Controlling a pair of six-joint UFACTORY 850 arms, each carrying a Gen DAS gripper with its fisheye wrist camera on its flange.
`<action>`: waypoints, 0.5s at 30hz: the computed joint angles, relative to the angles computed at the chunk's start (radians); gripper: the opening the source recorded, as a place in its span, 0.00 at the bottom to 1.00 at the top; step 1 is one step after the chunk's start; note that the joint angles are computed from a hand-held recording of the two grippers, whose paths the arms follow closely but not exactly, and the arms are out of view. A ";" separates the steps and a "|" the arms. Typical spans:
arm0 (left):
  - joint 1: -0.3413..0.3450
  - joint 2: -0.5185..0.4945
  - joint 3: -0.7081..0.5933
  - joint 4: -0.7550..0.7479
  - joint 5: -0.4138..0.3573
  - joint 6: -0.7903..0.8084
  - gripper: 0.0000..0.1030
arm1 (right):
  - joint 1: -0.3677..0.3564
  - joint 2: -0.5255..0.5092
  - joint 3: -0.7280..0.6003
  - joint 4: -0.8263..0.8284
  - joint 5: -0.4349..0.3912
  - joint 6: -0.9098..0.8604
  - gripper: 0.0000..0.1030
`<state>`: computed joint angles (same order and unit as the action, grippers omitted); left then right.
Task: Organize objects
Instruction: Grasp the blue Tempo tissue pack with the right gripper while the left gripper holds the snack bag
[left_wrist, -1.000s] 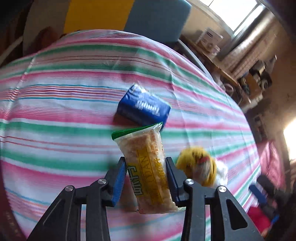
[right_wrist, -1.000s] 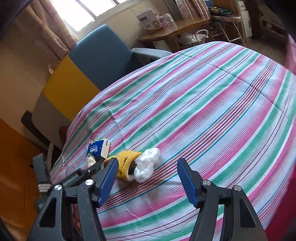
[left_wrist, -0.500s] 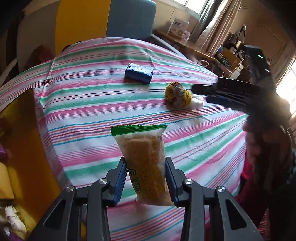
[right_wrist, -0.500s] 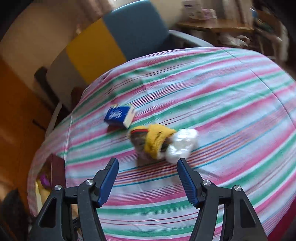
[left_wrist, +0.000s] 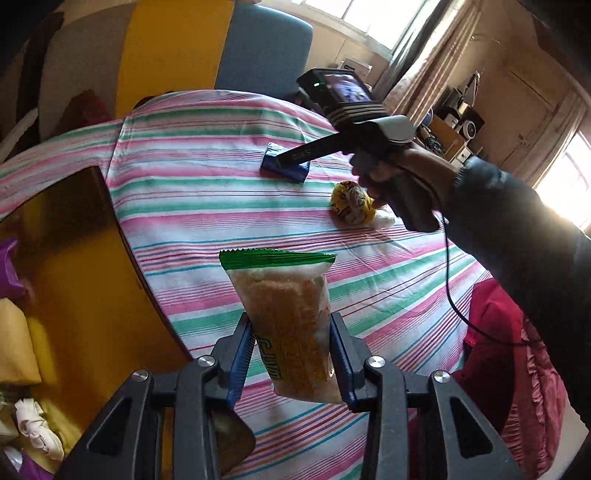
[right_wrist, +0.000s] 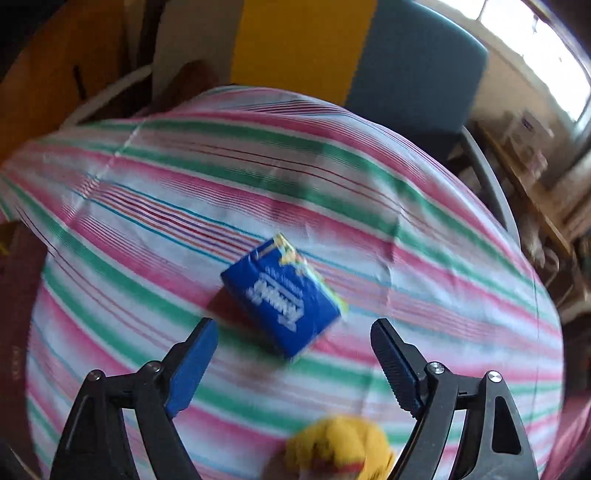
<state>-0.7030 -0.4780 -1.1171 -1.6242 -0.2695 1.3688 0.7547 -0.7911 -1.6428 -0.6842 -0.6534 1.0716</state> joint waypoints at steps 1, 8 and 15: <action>0.005 -0.002 0.001 -0.004 -0.007 0.000 0.38 | -0.006 -0.027 -0.038 0.017 -0.025 -0.055 0.90; 0.018 0.005 0.016 -0.071 -0.015 0.044 0.38 | -0.036 -0.098 -0.123 0.148 -0.021 -0.151 0.52; 0.006 0.060 0.079 -0.240 0.023 0.188 0.38 | 0.066 0.000 0.028 0.249 0.015 -0.181 0.52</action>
